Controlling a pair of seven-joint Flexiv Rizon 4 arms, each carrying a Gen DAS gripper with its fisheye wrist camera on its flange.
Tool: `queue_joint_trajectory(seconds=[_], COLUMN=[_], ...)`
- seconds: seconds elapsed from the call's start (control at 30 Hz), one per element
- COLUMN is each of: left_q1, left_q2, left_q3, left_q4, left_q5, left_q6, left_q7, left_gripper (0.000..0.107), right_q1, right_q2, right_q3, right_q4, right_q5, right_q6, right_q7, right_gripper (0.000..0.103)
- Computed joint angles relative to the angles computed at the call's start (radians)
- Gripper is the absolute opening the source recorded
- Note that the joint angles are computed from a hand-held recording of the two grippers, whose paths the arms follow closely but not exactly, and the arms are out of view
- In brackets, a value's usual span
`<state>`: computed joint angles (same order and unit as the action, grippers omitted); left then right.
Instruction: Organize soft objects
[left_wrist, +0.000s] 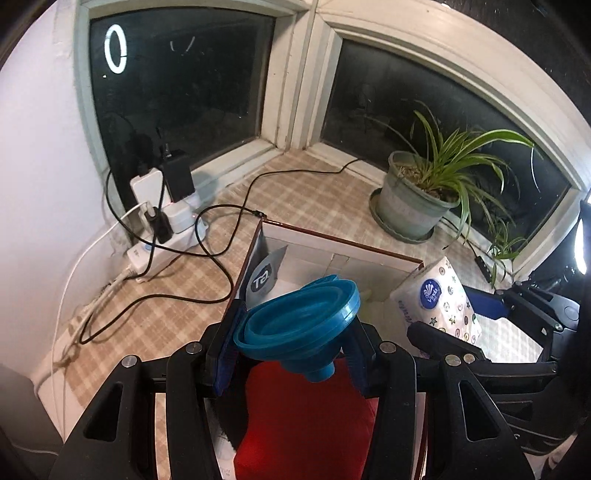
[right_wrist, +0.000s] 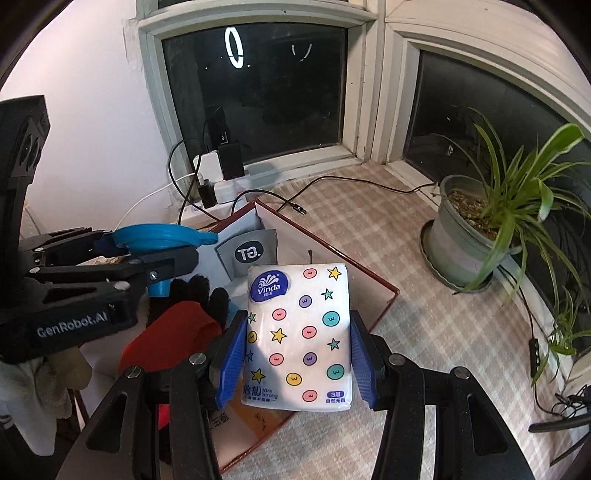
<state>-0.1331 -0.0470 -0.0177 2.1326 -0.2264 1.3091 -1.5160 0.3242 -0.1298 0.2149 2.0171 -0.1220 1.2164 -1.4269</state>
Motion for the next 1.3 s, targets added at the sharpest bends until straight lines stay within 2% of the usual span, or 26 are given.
queue_joint_trajectory(seconds=[0.27, 0.4, 0.47, 0.9, 1.1, 1.3], left_q1=[0.001, 0.002, 0.002, -0.002, -0.008, -0.013], left_q2=[-0.023, -0.026, -0.025, 0.003, 0.046, 0.129], left_q3=[-0.004, -0.001, 0.003, -0.005, 0.002, 0.007], left_q4=[-0.022, -0.028, -0.029, 0.013, 0.046, 0.086], left_q5=[-0.007, 0.004, 0.019, -0.044, -0.049, 0.03], left_q6=[-0.003, -0.002, 0.003, 0.04, 0.057, 0.058], left_q7=[-0.002, -0.017, -0.036, 0.009, 0.015, -0.04], left_gripper=[0.052, 0.053, 0.053, 0.053, 0.053, 0.053], right_q1=[0.005, 0.015, 0.016, -0.001, -0.01, -0.015], right_q2=[-0.016, -0.011, -0.005, 0.061, 0.094, 0.143], right_q3=[-0.012, -0.036, -0.043, -0.044, -0.026, -0.01], right_q4=[0.002, 0.028, 0.042, 0.115, 0.131, 0.164], right_q5=[-0.048, -0.138, -0.181, -0.328, -0.305, -0.289], right_q6=[0.035, 0.066, 0.086, 0.154, 0.159, 0.159], right_q7=[0.007, 0.064, 0.089, 0.187, 0.176, 0.186], right_gripper=[0.05, 0.062, 0.062, 0.062, 0.065, 0.066])
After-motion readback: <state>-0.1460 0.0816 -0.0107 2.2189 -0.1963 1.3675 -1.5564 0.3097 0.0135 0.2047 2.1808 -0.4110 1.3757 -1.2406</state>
